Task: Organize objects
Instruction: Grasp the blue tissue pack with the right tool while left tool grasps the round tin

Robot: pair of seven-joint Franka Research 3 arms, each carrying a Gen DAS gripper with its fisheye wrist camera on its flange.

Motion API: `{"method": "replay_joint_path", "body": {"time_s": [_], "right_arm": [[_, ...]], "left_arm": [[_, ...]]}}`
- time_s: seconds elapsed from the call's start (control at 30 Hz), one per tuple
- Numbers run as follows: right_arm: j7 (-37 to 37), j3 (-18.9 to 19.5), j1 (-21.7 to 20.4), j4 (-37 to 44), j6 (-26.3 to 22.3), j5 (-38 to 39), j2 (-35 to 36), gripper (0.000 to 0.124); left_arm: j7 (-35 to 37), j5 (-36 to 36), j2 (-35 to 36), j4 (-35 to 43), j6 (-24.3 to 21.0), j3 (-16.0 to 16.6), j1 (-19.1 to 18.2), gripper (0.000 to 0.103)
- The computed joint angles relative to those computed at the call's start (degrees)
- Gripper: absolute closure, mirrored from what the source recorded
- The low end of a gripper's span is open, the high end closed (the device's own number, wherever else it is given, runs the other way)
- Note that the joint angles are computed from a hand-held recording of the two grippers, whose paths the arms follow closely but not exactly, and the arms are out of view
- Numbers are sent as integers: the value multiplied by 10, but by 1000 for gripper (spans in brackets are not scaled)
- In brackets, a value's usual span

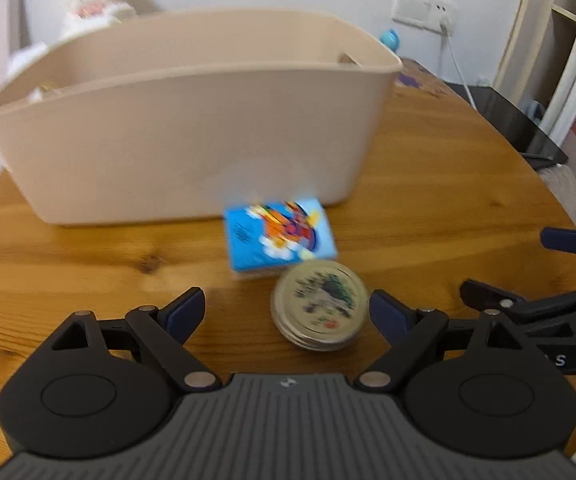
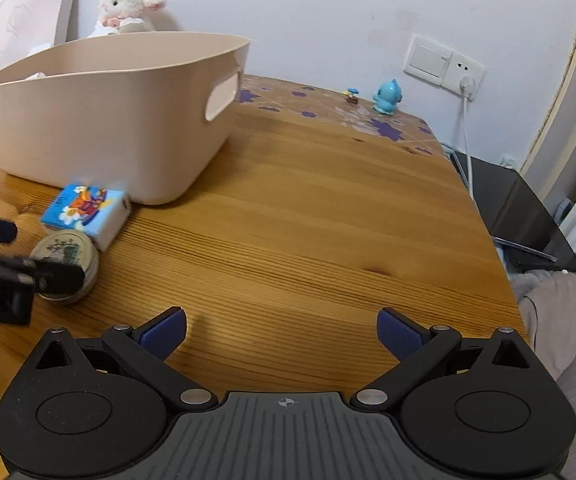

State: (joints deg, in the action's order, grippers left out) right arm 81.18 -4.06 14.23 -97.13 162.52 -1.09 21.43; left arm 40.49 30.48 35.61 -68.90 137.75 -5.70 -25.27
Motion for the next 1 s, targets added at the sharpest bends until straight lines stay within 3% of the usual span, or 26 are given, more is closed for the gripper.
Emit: {"method": "replay_joint_path", "body": {"time_s": [0.27, 0.67, 1.0], "right_arm": [[-30, 23, -16, 20, -14, 36, 13, 21], [-90, 62, -3, 71, -46, 102, 48, 21], [-79, 73, 21, 123, -66, 134, 85, 21]], "left_arm": [[-59, 49, -22, -47, -2, 25, -9, 13], [-122, 105, -123, -204, 57, 16, 42, 13], [-133, 153, -149, -256, 106, 15, 73, 13]]}}
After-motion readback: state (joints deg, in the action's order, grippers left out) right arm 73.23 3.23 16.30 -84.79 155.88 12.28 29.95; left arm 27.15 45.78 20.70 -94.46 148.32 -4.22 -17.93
